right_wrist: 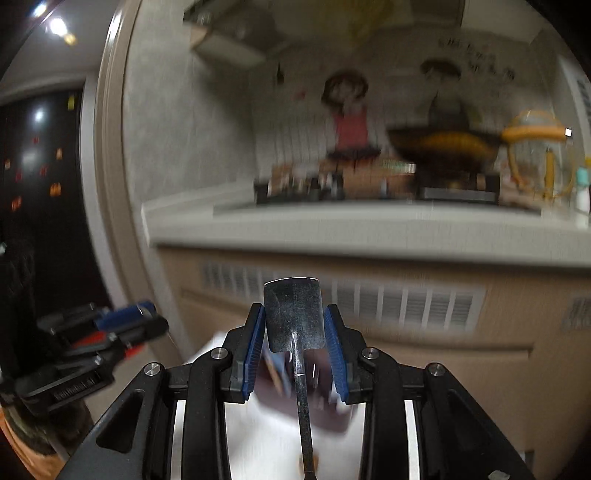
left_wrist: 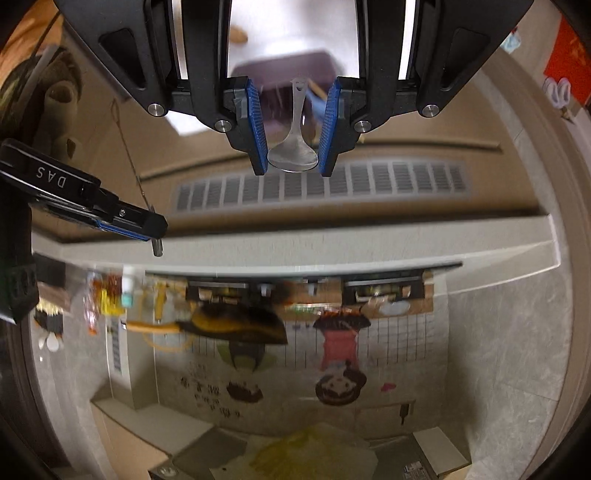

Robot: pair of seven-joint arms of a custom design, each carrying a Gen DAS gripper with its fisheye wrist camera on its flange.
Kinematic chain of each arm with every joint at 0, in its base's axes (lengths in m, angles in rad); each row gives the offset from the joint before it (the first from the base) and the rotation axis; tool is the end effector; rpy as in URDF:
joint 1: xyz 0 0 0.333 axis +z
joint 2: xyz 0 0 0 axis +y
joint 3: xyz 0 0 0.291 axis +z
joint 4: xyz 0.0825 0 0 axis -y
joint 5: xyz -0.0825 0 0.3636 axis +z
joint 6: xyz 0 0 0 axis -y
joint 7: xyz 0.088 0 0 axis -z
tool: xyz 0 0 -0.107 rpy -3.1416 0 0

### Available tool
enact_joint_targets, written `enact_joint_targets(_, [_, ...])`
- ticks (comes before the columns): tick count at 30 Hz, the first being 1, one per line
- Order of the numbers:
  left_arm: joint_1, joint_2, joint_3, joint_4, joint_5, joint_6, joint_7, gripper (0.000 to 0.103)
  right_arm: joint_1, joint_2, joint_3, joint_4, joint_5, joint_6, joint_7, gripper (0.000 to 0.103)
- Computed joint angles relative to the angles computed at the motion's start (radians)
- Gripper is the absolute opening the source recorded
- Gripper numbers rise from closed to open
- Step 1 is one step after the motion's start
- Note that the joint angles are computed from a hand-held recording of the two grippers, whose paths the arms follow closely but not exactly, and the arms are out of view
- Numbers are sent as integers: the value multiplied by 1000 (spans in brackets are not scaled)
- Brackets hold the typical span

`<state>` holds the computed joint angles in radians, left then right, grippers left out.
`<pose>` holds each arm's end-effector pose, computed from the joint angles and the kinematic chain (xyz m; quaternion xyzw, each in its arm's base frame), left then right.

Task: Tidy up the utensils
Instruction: 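Carry the black spoon with the left gripper while the right carries the spatula over the caddy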

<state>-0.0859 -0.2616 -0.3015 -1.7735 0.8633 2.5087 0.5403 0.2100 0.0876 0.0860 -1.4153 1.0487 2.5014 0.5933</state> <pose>0.4556 -0.2212 0.7450 -0.6168 0.5240 -0.3879 0.4410 0.5789 0.1671 0.7355 -0.7186 0.3209 -0.1768 0.5911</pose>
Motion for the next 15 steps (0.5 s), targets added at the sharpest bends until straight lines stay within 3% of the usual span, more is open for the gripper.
enact_joint_targets(7, [-1, 162, 69, 137, -64, 99, 105, 29, 8, 192, 42, 226, 21, 46, -6, 31])
enact_joint_targets(11, [0, 221, 113, 142, -136, 162, 146, 29, 8, 340, 98, 368, -56, 109, 49, 31])
enact_joint_targets(13, [-1, 241, 126, 134, -181, 177, 169, 29, 11, 435, 117, 470, -147, 96, 128, 31])
enact_joint_targets(15, [0, 270, 138, 134, -223, 183, 195, 29, 36, 503, 97, 540, -199, 89, 181, 31])
